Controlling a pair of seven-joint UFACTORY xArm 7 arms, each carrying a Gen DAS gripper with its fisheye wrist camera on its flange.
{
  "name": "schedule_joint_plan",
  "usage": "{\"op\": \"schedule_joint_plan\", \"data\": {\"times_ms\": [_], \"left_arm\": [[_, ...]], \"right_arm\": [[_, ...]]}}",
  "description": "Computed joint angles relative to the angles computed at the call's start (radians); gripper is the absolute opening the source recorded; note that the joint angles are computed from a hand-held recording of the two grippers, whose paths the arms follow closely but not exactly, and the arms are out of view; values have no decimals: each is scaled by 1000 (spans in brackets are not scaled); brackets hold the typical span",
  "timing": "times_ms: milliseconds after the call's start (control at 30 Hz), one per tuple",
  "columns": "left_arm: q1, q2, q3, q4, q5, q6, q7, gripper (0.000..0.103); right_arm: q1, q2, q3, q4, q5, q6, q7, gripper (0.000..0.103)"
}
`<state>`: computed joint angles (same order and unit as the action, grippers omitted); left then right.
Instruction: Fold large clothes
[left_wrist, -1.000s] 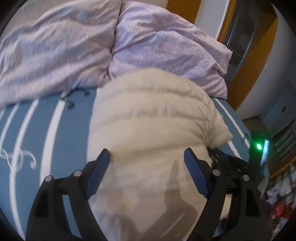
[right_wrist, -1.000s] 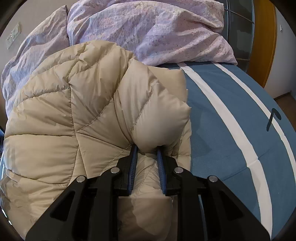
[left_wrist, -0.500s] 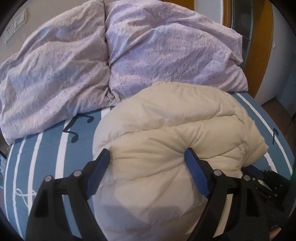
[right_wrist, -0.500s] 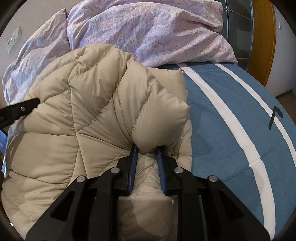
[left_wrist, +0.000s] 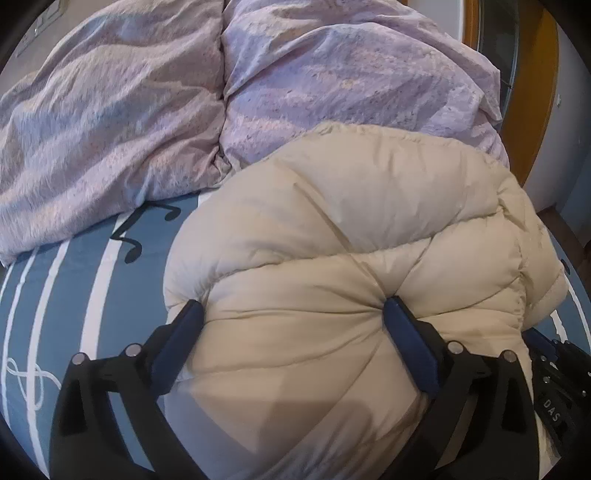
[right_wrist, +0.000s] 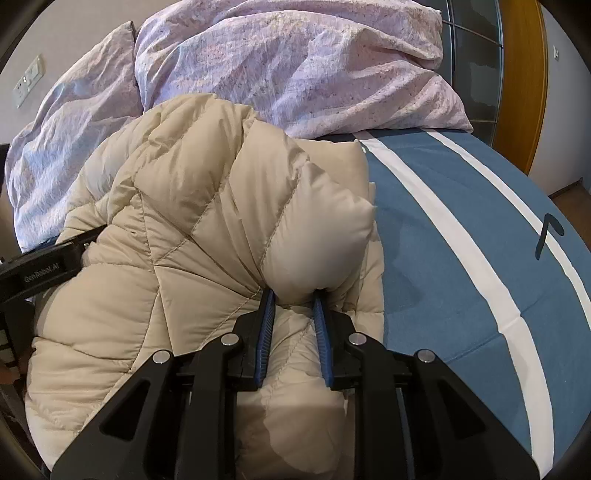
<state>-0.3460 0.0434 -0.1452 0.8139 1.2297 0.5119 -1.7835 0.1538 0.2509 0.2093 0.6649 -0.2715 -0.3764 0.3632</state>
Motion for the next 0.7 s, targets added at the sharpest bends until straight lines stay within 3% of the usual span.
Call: {"op": "schedule_joint_plan", "data": {"times_ms": [200,700], "left_arm": [[-5,25,5,8,36,5,-49,101],[-58,78,8,57,11,134,-25,101]], "right_arm": [[-8,1,4,1,-12,-1,10,22],[-22,0,11,0,-32,-4,27,23]]}}
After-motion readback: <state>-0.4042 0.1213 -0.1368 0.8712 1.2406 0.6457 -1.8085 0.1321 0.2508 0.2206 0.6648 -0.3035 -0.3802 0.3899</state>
